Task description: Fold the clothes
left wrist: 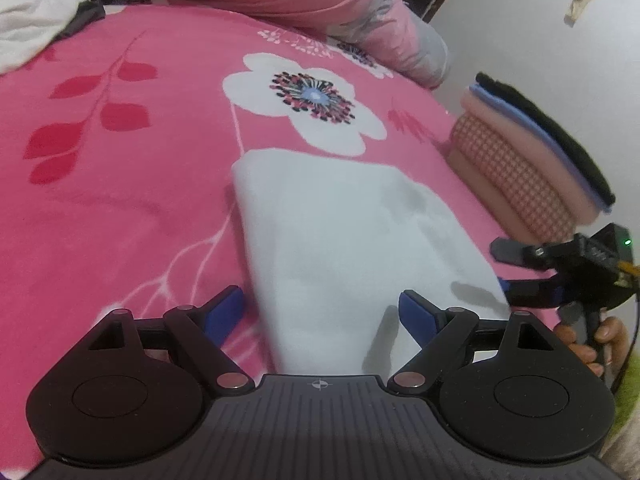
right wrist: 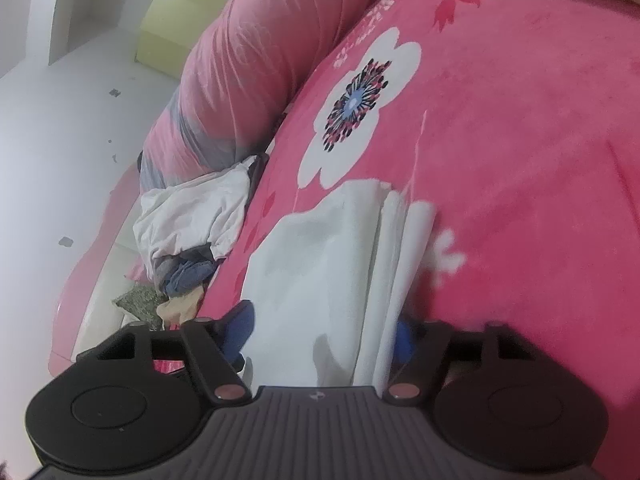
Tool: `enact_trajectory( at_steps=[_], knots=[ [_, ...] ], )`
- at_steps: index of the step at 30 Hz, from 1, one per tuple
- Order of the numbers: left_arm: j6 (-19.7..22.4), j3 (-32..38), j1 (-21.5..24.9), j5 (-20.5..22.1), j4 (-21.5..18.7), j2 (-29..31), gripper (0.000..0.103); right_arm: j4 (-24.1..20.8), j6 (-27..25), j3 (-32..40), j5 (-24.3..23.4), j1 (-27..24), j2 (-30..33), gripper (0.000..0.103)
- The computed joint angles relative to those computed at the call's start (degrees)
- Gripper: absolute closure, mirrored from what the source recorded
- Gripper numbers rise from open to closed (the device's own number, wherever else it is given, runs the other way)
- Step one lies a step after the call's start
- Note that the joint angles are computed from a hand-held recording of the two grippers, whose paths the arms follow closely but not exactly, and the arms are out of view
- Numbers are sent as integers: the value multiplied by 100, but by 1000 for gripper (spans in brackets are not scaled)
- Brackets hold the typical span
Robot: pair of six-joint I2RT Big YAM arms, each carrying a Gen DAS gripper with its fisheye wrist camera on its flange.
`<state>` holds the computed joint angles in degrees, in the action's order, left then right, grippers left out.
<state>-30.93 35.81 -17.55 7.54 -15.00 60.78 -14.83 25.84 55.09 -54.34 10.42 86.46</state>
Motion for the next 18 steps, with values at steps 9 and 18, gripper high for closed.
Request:
enact_trajectory(
  at_steps=[9, 18],
  knots=[
    [-229, 6, 73, 151, 656, 345, 20, 593, 404, 200, -369, 66, 480, 50],
    [-496, -257, 523, 1302, 630, -20, 29, 1399, 834, -69, -1135, -136, 571, 50]
  ],
)
